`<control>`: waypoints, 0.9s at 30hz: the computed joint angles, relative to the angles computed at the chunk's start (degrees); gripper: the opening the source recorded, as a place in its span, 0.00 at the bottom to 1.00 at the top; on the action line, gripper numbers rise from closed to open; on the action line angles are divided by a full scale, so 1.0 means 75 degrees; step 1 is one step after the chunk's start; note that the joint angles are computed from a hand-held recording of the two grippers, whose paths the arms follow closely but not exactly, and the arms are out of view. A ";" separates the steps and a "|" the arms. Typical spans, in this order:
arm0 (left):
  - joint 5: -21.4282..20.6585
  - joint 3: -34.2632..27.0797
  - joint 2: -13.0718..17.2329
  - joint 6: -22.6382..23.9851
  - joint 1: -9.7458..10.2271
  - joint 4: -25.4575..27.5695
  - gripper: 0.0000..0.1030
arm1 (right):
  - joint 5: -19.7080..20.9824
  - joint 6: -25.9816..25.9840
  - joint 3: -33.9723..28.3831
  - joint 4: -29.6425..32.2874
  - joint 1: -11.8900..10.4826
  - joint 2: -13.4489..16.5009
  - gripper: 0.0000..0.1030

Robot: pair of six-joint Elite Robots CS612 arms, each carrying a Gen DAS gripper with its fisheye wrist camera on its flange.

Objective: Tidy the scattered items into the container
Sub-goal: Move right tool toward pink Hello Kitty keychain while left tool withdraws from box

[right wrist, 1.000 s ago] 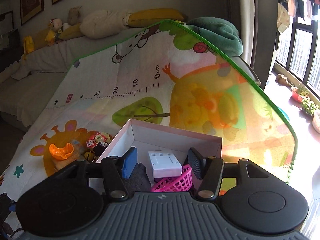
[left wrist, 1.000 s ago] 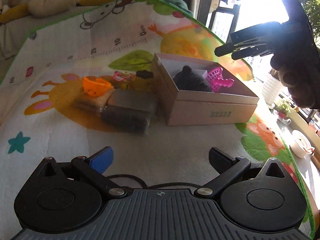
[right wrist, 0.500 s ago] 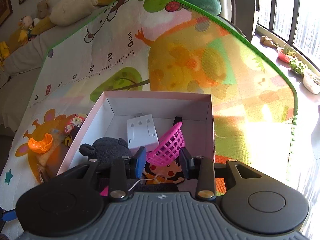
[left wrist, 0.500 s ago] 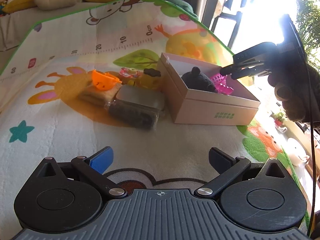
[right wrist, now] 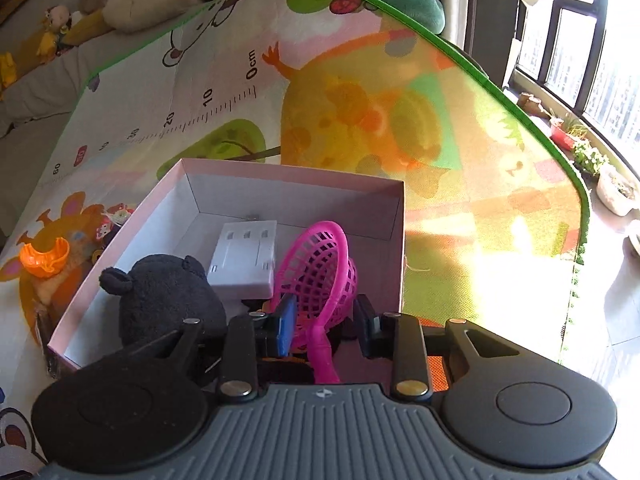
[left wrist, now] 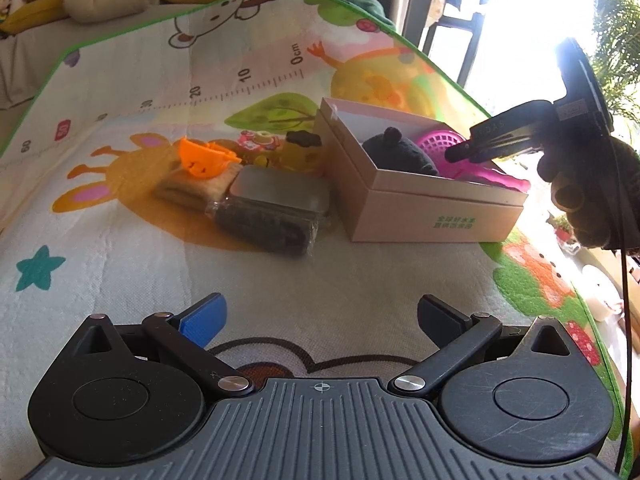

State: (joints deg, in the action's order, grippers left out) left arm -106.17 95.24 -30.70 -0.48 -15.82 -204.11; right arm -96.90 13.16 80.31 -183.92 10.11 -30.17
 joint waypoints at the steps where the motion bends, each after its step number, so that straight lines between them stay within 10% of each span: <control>1: 0.0093 -0.0005 0.0007 -0.0045 -0.0005 -0.0002 1.00 | 0.0133 -0.0069 0.0076 -0.0185 0.0003 -0.0050 0.30; 10: 0.0278 0.0126 0.0003 -0.0366 0.0060 -0.0137 1.00 | 0.0442 -0.0166 0.0477 -0.0241 0.0025 -0.0378 0.29; 22: 0.0241 0.0162 -0.0018 -0.0471 0.0083 -0.0182 1.00 | -0.0469 -0.0135 -0.1080 0.1434 0.0106 0.0438 0.12; 27: 0.0279 0.0200 -0.0015 -0.0489 0.0127 -0.0198 1.00 | 0.0214 0.0265 -0.0888 0.1423 -0.0115 0.0273 0.15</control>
State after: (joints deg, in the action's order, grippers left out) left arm -104.08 96.75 -30.82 -4.15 -14.86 -205.59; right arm -95.29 15.15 73.66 -173.25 9.25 -28.12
